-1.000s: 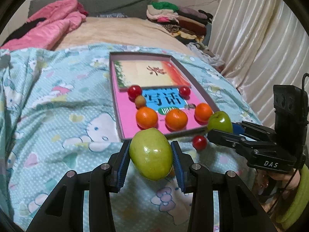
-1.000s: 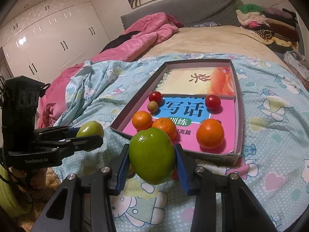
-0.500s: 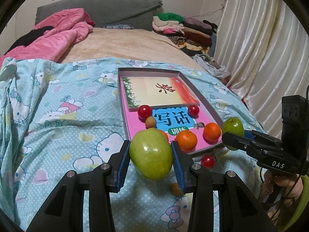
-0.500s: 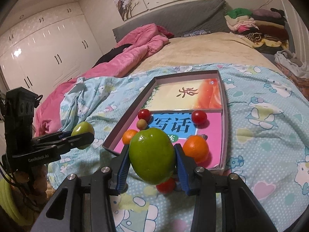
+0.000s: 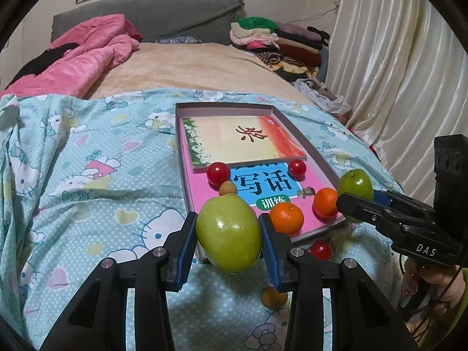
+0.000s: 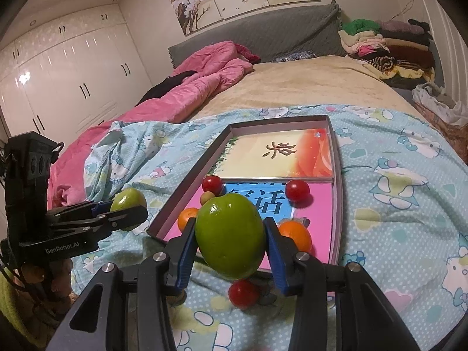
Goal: Organize fruits
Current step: 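Lift the pale green apple with the left tool while the right tool lifts its green apple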
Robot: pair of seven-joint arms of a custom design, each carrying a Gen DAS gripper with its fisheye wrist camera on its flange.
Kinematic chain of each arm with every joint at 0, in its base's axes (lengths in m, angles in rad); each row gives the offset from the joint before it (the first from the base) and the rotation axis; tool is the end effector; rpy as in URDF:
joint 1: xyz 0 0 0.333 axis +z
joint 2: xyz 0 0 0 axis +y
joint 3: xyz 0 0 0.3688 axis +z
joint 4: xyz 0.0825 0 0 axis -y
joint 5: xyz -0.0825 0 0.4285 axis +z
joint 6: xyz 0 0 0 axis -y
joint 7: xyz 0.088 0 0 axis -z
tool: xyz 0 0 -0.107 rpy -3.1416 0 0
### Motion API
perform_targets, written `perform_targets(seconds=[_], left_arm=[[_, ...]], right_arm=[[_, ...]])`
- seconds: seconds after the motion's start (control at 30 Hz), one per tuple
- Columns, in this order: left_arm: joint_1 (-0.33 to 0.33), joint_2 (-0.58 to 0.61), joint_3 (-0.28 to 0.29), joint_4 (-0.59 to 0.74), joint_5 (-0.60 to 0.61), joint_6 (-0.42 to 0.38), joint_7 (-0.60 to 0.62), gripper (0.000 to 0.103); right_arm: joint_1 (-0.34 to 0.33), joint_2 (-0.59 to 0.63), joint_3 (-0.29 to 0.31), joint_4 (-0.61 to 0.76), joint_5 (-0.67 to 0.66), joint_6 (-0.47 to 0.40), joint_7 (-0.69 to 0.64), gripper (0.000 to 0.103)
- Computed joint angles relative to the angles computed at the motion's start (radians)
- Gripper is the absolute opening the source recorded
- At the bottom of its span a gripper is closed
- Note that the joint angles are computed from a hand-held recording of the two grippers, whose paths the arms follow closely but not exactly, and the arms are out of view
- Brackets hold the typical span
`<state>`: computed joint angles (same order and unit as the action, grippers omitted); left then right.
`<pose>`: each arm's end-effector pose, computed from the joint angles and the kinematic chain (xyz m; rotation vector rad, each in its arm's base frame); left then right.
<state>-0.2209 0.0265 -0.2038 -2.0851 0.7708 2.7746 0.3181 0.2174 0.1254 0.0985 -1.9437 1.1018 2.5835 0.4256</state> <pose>0.5626 -0.2868 0.5093 -1.9684 1.6171 -0.8696 0.6409 0.1899 0.4979 -1.9902 1.0068 -0.1502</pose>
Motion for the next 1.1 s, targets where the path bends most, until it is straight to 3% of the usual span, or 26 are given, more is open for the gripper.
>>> perform_targets(seconds=[0.6,1.1], left_arm=[[-0.018,0.057,0.008,0.040,-0.086,-0.023,0.106,0.043],[-0.032,0.079,0.019,0.063,-0.077,-0.048,0.111,0.043]], right_arm=[[0.005,0.036,0.016,0.019,-0.071,0.063,0.039,0.044],[0.006,0.052,0.030,0.029,-0.113,0.068,0.040,0.044]])
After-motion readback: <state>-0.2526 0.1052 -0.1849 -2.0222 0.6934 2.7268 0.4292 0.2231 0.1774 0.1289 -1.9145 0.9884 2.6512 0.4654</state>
